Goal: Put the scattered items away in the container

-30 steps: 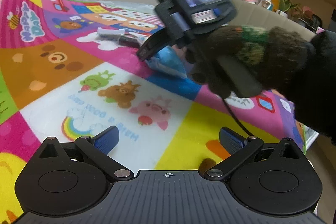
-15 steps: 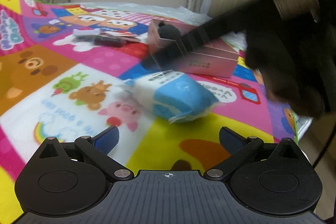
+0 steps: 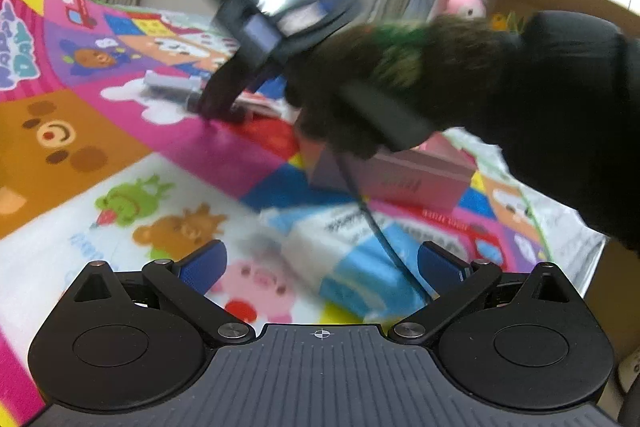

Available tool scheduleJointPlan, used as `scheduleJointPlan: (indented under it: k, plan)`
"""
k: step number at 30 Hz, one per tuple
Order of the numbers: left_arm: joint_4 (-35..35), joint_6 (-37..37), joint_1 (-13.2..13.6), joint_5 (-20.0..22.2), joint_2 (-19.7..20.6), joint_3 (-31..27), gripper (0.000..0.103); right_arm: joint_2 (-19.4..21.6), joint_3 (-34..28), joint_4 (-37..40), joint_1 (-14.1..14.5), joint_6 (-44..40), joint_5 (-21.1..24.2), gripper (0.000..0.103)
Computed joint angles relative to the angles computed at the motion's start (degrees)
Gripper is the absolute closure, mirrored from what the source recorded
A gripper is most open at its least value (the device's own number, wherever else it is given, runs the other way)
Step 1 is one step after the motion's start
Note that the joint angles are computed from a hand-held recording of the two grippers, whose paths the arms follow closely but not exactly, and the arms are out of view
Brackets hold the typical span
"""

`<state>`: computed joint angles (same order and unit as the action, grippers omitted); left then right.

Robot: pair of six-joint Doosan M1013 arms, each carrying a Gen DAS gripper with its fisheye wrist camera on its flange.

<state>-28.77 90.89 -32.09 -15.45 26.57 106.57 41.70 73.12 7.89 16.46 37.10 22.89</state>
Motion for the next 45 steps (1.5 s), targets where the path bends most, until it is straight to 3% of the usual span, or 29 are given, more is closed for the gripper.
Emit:
scheduleJointPlan:
  k: [3, 7, 12, 17, 21, 25, 28, 30, 31, 32, 34, 37, 40, 43, 45]
  plan:
    - [10.7, -10.8, 0.7, -1.8, 0.3, 0.7, 0.0, 2.3, -2.2, -13.3, 1.5, 6.2, 0.0, 0.056]
    - [15.9, -16.8, 1.4, -3.2, 0.3, 1.6, 0.0, 3.4, -4.7, -11.8, 1.8, 5.0, 3.6, 0.068]
    - [13.4, -14.4, 1.0, -3.9, -0.2, 2.4, 0.0, 0.3, 1.1, -11.9, 1.7, 4.5, -2.2, 0.076]
    - [10.1, -11.0, -0.1, -3.0, -1.0, 3.1, 0.0, -6.0, 8.6, -0.2, 0.0, -4.0, -0.6, 0.093]
    - [10.8, -12.1, -1.2, -2.1, -1.9, 4.2, 0.0, -10.1, 13.4, 11.0, -2.0, -13.6, 4.7, 0.094]
    - [5.8, -5.3, -2.5, -1.2, -2.7, 4.6, 0.0, -13.4, 17.6, 21.9, -4.3, -23.6, 8.4, 0.095]
    - [3.0, -2.1, -3.1, -0.9, -3.4, 4.7, 0.0, -14.9, 19.4, 27.0, -5.4, -27.6, 7.2, 0.089]
    - [1.2, -0.1, -3.2, -0.3, -3.8, 4.8, 0.0, -14.9, 19.1, 27.8, -6.0, -26.8, 7.2, 0.068]
    - [-0.1, 1.3, -3.3, 0.4, -4.0, 4.8, 0.0, -14.8, 18.8, 28.4, -6.5, -26.5, 7.7, 0.043]
    - [-1.6, 2.9, -3.4, 0.9, -4.1, 4.8, 0.0, -14.5, 18.6, 29.2, -7.0, -26.0, 8.4, 0.033]
    - [-4.1, 5.6, -3.4, 2.3, -4.2, 4.6, 0.0, -13.6, 17.9, 29.4, -8.1, -23.1, 10.5, 0.032]
    - [-7.8, 10.4, -3.7, 4.6, -4.3, 4.3, 0.0, -12.4, 17.9, 33.0, -10.2, -19.7, 14.6, 0.011]
    - [-8.7, 13.9, -4.3, 7.1, -4.6, 3.9, 0.0, -11.7, 18.4, 36.9, -12.2, -19.5, 18.1, 0.013]
    - [-9.1, 16.7, -4.7, 9.8, -4.5, 3.1, 0.0, -11.6, 19.5, 38.7, -13.8, -20.5, 18.8, 0.038]
    - [-5.2, 14.4, -4.9, 10.9, -4.5, 2.5, 0.0, -11.9, 20.7, 39.5, -14.6, -20.4, 15.7, 0.045]
